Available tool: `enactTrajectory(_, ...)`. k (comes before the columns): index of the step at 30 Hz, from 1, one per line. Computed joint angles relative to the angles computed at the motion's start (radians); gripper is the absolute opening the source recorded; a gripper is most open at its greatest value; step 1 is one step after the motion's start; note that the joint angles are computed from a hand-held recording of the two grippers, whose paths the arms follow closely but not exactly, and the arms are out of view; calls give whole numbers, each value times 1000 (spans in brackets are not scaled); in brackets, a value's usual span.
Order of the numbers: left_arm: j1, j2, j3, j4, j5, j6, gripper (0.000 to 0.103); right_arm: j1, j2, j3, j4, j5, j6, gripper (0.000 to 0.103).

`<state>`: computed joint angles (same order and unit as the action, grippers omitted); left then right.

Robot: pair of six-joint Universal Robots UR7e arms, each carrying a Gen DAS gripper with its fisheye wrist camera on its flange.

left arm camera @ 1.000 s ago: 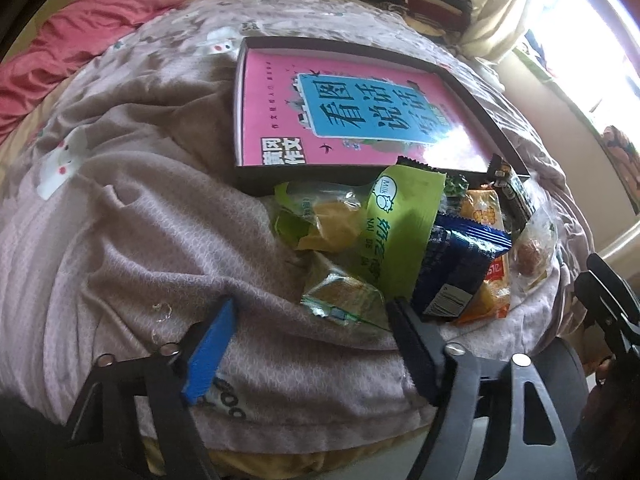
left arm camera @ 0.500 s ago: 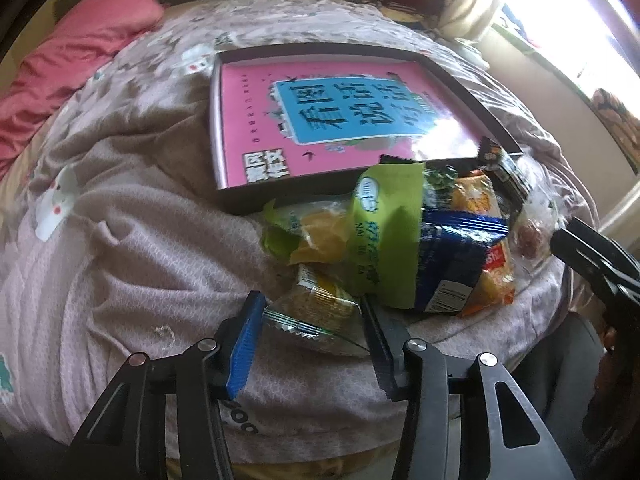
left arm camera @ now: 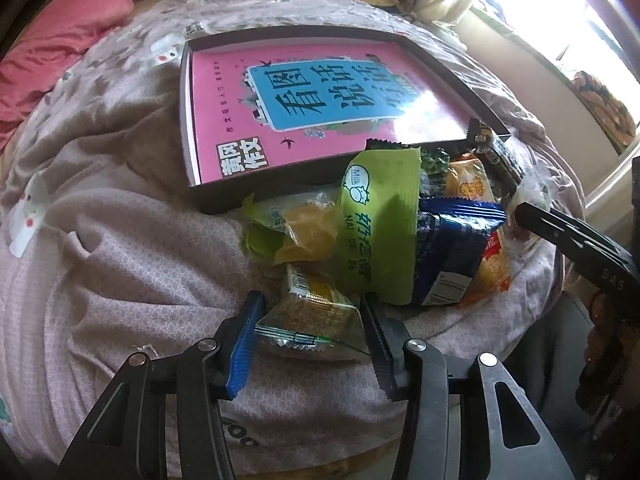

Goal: Organize snacks
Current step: 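Grasp the clear cake packet with the left gripper while the right gripper grasps a clear snack bag, then carry the cake packet with the left gripper while the right gripper carries the snack bag over the tray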

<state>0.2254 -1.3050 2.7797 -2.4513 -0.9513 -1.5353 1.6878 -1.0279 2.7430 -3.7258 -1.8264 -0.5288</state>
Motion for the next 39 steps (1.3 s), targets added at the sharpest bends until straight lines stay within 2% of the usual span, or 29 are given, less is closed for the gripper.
enactTrajectory(7,10,4,16,-47,3,1,37,1,-13,12,-23,17,-32,41)
enactTrajectory(11,2,-13,18,-31,-2,2,35,-4,-42,20,-19,31,-34,40)
enactTrajectory(17,-79,-109,16,117,-3,-94,35,1,-75,27,-8,41,-38,40)
enactTrajectory(20,-134,-187,20,209,13,-158,35,9,-86,31,-9,49,-46,40)
enactTrajectory(26,-209,-271,18,333,44,-253,35,29,-102,34,-4,58,-50,40)
enactTrajectory(30,-233,-307,20,378,76,-286,35,43,-118,28,5,67,-49,40)
enactTrajectory(39,-222,-288,7,389,142,-289,35,73,-111,7,-4,62,-48,40)
